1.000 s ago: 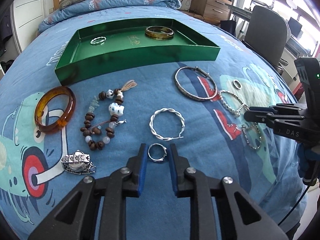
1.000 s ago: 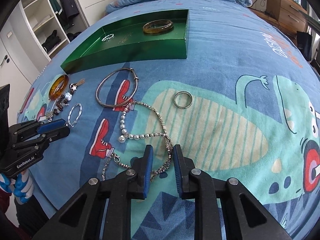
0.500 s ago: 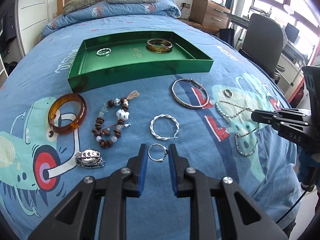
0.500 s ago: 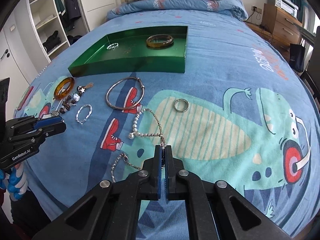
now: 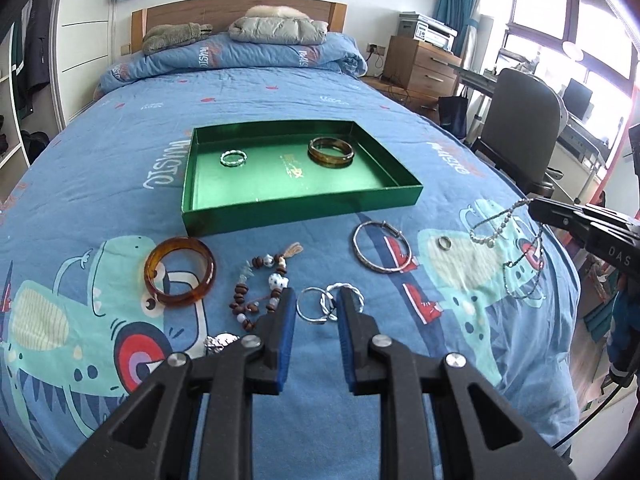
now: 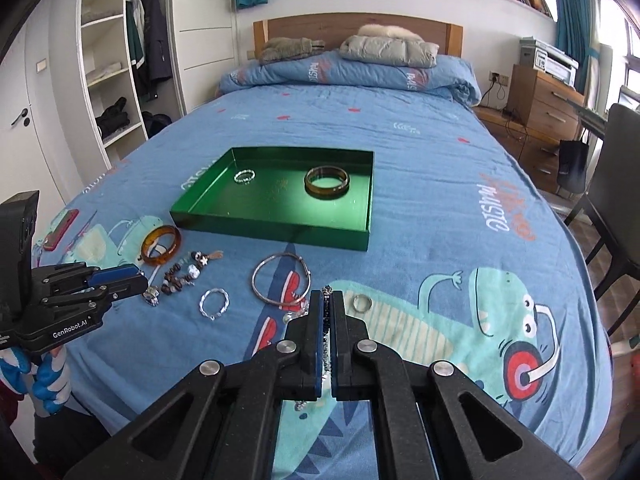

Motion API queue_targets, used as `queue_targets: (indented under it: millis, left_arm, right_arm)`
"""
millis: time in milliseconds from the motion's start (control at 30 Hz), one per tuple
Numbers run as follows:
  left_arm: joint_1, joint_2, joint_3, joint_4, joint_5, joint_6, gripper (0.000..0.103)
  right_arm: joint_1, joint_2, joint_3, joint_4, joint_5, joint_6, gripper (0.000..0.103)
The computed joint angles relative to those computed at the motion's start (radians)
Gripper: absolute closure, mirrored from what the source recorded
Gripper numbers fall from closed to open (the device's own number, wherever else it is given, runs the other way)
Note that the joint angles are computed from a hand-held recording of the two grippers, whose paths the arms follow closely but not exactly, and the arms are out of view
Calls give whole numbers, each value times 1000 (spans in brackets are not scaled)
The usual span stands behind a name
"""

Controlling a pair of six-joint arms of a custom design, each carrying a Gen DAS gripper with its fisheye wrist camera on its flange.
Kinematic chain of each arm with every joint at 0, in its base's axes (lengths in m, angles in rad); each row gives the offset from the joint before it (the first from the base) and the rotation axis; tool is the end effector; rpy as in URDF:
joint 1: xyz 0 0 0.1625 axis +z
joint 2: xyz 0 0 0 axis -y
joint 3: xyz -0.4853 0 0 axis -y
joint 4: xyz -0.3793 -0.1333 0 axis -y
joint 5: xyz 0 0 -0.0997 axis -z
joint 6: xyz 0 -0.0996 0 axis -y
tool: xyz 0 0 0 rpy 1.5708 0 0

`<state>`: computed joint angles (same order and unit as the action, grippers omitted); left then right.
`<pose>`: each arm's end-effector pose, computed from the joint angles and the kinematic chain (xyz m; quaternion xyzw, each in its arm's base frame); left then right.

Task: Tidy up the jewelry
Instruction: 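Grasp the small silver ring with the left tool while the right tool grasps the pearl necklace, then carry the ring and necklace into the green tray and release them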

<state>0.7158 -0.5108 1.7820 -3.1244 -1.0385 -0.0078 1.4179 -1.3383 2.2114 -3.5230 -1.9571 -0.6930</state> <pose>-0.3736 -0.5685 -0.0173 0.3589 0.8860 -0.2322 0.1798 0.0210 -0.4928 0.3884 0.1296 -0.8378 0.3922 0.3571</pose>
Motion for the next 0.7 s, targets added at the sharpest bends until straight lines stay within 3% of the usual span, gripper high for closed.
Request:
queue_targets:
  millis: [167, 367, 700]
  left_arm:
    - [18, -4, -66, 10, 9, 27, 84]
    - [50, 46, -231, 64, 29, 65, 84]
    - [121, 237, -592, 285, 100, 49, 84]
  right_arm:
    - [53, 27, -80, 14, -5, -4, 100]
    - [83, 111, -237, 79, 2, -4, 100]
    - [28, 276, -485, 240, 42, 37, 101]
